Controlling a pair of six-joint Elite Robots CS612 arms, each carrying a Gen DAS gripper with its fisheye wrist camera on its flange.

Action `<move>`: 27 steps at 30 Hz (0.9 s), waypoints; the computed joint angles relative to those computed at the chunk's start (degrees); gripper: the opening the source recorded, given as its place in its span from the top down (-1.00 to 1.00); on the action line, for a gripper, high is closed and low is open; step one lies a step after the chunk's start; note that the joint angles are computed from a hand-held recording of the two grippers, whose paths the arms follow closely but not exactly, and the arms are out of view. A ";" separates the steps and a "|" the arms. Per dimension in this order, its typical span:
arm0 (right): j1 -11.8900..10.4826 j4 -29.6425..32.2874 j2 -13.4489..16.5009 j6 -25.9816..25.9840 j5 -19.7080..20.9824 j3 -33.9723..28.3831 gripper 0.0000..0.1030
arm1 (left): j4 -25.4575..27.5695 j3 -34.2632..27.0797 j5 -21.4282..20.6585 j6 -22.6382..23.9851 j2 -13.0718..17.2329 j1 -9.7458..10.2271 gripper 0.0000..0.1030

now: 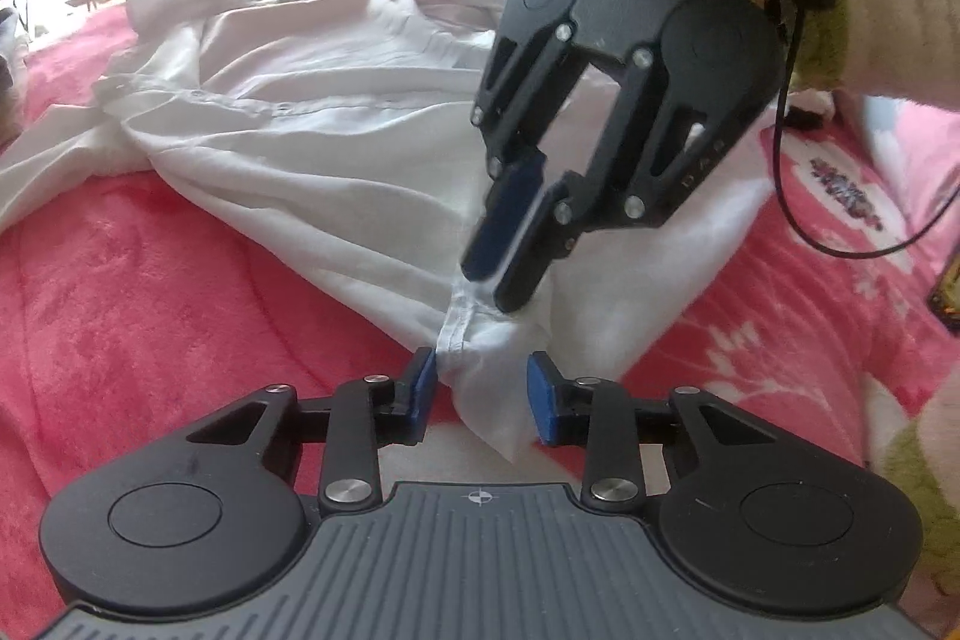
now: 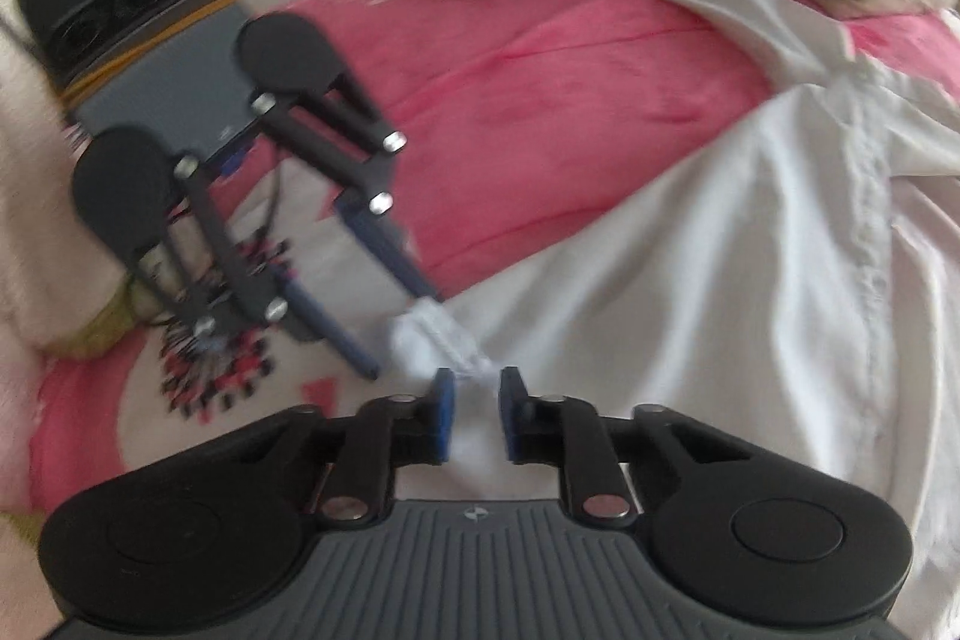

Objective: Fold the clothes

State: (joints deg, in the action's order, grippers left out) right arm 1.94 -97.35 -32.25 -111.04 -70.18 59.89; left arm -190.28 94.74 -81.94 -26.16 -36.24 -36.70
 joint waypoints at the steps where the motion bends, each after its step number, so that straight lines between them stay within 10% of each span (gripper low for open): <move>1: -0.09 0.21 -0.43 -0.92 -0.52 0.59 0.79 | -0.31 0.16 -0.62 -0.16 -0.11 -0.01 0.37; 9: -0.94 0.29 -3.73 -6.40 -3.19 5.91 0.85 | 1.61 1.16 -5.38 2.25 -1.08 -0.32 0.36; 17: -1.33 -3.90 -1.84 1.73 6.93 2.38 0.67 | -0.14 1.00 2.17 2.36 -1.29 0.20 0.30; 27: 0.77 -0.03 3.35 5.38 -0.25 -5.34 0.42 | 4.42 -3.35 0.29 10.54 1.66 1.60 0.26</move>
State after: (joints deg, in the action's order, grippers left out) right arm 2.72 -97.38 -28.90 -105.66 -70.44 54.55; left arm -185.85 91.38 -81.65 -15.62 -34.59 -35.10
